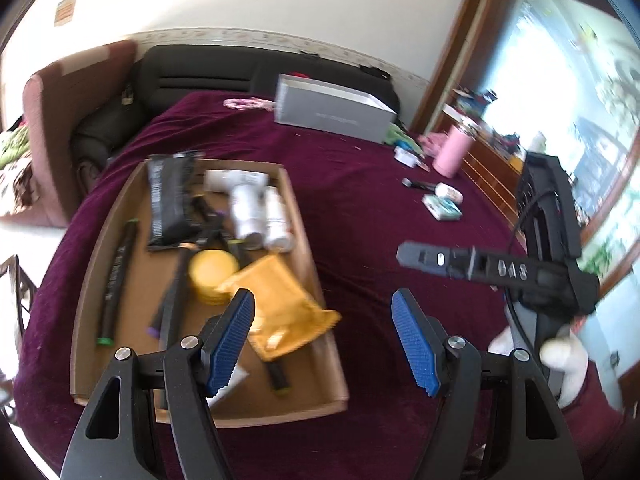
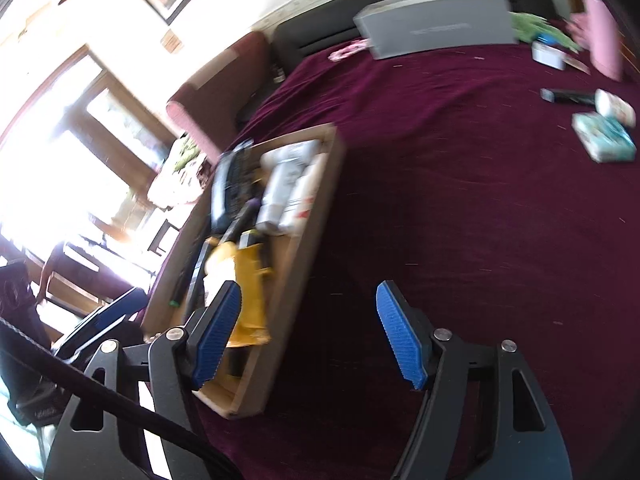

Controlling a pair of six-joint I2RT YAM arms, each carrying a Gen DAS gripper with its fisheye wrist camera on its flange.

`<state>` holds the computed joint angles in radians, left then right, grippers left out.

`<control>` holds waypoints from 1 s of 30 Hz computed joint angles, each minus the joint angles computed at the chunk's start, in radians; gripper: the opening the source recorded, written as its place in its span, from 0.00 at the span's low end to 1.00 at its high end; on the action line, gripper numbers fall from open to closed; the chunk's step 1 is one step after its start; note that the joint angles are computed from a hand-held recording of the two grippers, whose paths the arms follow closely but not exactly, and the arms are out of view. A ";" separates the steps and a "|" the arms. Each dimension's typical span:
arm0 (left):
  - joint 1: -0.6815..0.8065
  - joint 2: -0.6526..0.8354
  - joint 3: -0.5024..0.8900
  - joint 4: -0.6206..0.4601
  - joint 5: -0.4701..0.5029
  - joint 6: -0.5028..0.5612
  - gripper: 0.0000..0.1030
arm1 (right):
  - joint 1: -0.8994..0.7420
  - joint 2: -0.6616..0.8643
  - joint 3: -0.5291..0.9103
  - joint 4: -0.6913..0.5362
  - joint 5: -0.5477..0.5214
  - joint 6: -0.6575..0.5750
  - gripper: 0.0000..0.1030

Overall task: Organize objects
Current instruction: 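Move both grippers away from the box toward the teal tissue pack and candle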

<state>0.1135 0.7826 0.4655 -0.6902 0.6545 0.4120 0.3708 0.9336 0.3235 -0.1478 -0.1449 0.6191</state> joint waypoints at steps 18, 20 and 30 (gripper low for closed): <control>-0.801 0.168 -0.022 0.299 -0.433 -0.464 0.63 | -1.304 0.494 0.230 -0.005 -0.667 -0.463 0.72; -0.816 0.209 -0.011 0.319 -0.445 -0.474 0.63 | -1.306 0.597 0.304 0.013 -0.678 -0.436 0.73; -0.766 0.341 0.007 0.390 -0.427 -0.472 0.63 | -1.190 0.948 0.591 -0.013 -0.715 -0.431 0.74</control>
<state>-0.6526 1.1233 0.4721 -0.2999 0.2271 -0.0604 -0.8191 1.8815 0.9147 -0.1605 -0.8604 0.1881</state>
